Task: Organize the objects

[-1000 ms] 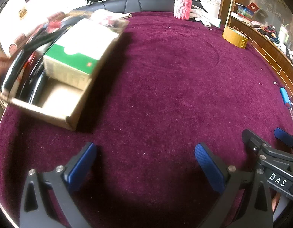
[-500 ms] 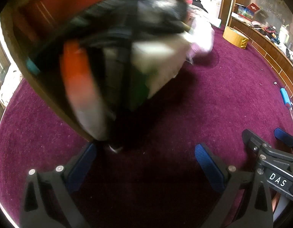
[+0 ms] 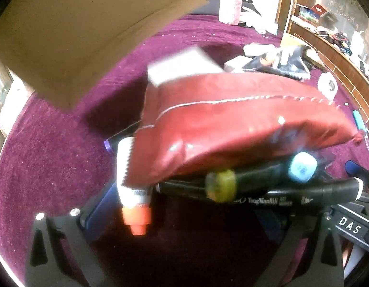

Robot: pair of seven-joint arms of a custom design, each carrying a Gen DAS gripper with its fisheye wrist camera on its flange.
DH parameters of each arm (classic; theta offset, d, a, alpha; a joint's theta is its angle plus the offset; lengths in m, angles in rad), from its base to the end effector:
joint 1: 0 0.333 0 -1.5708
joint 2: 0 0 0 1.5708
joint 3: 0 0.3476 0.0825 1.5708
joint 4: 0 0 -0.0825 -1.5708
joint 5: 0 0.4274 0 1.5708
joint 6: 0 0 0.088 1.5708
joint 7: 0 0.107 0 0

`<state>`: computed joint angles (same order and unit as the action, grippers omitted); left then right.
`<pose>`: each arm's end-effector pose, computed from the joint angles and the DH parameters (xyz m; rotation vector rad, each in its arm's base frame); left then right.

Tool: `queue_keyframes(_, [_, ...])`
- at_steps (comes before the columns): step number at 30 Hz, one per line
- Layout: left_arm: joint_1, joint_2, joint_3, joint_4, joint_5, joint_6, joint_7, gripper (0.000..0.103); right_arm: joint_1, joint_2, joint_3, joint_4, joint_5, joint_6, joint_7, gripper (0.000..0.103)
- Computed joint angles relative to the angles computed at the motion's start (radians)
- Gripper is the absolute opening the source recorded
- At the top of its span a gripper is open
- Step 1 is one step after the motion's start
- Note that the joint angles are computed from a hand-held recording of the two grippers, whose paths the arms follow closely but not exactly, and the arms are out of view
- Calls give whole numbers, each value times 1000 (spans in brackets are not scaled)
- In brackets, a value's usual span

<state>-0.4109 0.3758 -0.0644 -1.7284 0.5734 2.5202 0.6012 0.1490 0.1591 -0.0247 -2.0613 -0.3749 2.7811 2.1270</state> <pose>0.6556 -0.3371 0.4168 -1.9811 1.7865 -0.5209 0.6492 0.0981 0.4240 -1.7793 1.9999 -0.6137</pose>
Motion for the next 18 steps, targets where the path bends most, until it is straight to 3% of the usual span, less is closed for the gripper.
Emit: queue_keyframes(18, [-4,26,5,35,-16,-6,18,103,-1,0,1,-1,1,0,-2,103])
